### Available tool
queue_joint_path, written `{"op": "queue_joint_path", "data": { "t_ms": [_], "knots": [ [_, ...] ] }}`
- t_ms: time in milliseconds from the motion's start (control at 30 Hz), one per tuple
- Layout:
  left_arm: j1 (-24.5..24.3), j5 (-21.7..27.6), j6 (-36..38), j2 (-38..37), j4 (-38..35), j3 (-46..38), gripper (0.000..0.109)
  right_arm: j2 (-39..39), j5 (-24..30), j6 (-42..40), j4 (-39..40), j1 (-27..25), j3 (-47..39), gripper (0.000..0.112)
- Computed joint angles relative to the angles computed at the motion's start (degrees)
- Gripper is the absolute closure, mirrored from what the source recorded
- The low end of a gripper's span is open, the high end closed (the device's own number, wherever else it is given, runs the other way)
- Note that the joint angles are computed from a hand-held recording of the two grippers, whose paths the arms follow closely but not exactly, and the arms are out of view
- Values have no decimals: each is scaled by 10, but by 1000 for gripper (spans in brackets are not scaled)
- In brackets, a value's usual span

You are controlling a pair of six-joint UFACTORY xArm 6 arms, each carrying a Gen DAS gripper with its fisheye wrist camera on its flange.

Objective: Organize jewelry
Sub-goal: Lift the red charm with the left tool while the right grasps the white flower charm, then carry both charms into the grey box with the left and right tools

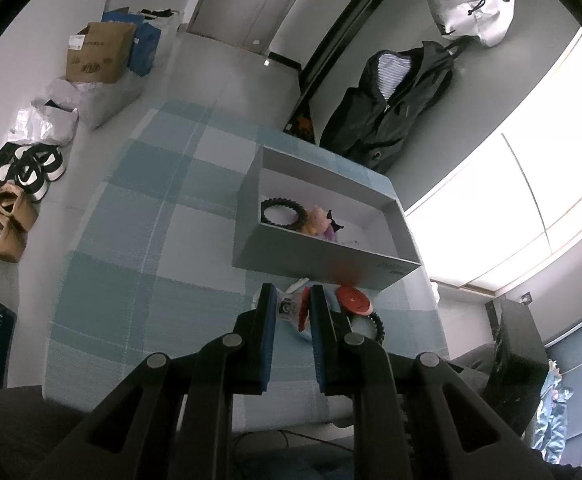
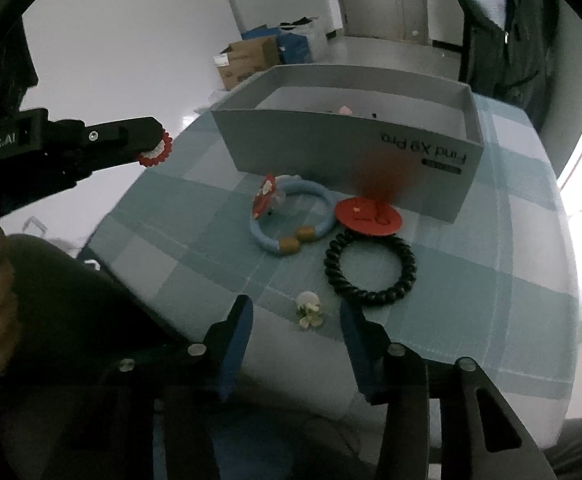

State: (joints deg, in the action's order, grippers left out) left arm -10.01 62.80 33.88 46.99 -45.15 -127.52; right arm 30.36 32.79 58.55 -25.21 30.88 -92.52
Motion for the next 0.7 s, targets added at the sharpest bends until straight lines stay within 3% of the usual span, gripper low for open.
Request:
{"op": "queue_joint_path", "data": {
  "t_ms": [167,200,367,700],
  "knots": [
    [3,3,0,1,-3,-3,97,29,87,7,-61,16,-58,99],
    [2,3,0,1,-2,-3,97,31,92,10,-67,18,-61,100],
    [0,1,-11,4,15,-7,97,20,69,13,-65,12,-39,100],
    [-3,3,-7,13,8,-21,97,-34,-64,71,-69,-23,39,100]
  ]
}}
